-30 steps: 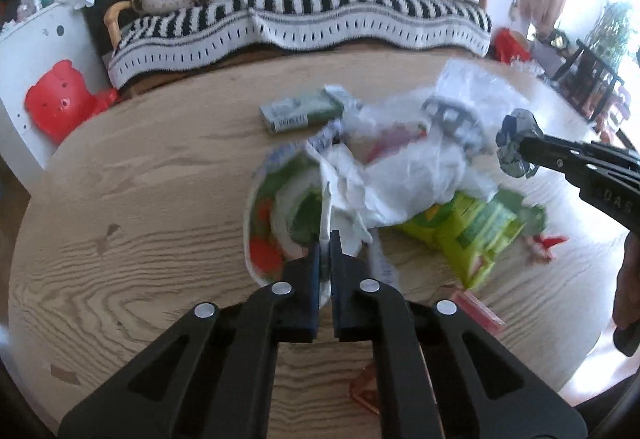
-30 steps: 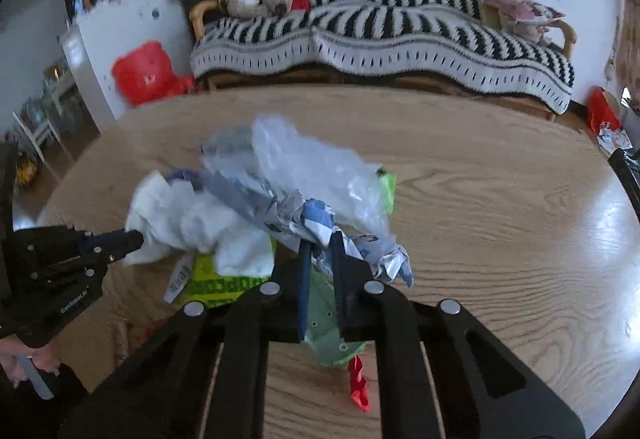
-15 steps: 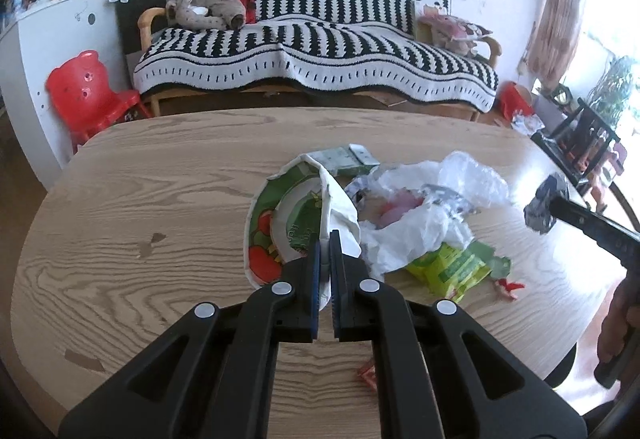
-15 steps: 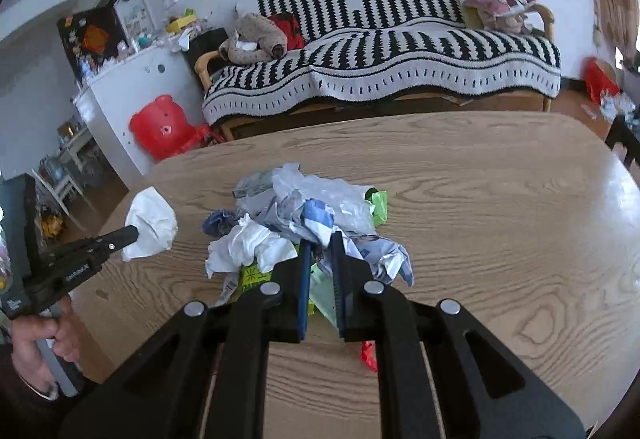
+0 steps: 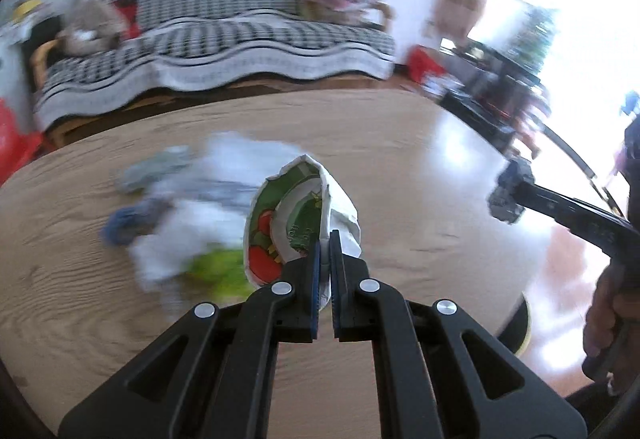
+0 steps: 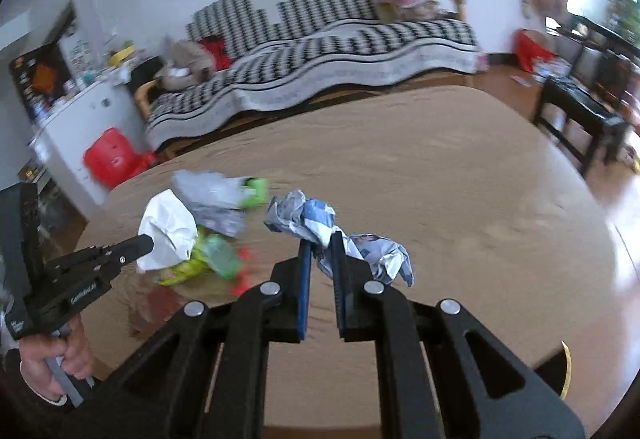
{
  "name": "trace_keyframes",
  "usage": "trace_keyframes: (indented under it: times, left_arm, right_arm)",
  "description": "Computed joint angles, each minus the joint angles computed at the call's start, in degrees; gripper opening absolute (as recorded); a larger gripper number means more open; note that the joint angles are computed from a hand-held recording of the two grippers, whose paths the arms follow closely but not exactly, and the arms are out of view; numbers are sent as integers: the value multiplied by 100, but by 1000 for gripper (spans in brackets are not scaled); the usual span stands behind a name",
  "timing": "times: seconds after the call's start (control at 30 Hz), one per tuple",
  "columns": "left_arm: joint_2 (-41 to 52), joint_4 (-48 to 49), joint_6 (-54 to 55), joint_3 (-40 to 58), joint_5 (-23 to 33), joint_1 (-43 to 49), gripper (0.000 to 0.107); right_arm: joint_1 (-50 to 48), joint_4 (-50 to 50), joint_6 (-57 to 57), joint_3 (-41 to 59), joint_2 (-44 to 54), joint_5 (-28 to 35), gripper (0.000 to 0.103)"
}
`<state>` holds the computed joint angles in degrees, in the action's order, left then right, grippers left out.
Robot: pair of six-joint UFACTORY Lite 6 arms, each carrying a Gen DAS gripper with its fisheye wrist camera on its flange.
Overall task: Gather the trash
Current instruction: 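Carry both items to the black bin and open both tools to drop them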
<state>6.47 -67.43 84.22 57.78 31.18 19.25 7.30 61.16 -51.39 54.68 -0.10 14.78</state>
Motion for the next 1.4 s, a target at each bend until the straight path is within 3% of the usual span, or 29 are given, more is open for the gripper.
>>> trace_keyframes:
  times: [0.17, 0.4, 0.5, 0.67, 0.97, 1.07, 1.17, 1.4]
  left_arm:
    - [-490, -606, 304, -721, -227, -1399, 3]
    - [-405, -1836, 947, -1102, -465, -3451, 3]
    - [-227, -2300, 1281, -1154, -497, -4180, 3]
    - [757, -3218, 2012, -811, -875, -5315, 3]
    - [2403, -3308, 1884, 139, -1382, -5971, 3]
    - [2859, -2755, 1328, 632, -1425, -5899, 3]
    - [2835, -3154, 1625, 532, -1531, -6034, 3]
    - [2783, -2964, 1360, 566, -1536, -6060, 4]
  right_arm:
    - [-1440, -16, -461, -1003, -1073, 506, 11]
    - [-4409, -52, -1704, -1978, -2004, 1879, 11]
    - [-5551, -216, -2176, -1999, -1803, 2368, 11]
    - [-6672, -514, -2621, -1661, -814, 2604, 11]
    - [-6764, -1050, -1947, -916, 808, 2471, 11]
    - [-6677, -1080, -1803, -796, 1017, 2466, 11]
    - [-6590, -1057, -1753, -760, 1089, 2427, 11]
    - [-6509, -973, -1730, -680, 1157, 2454, 11]
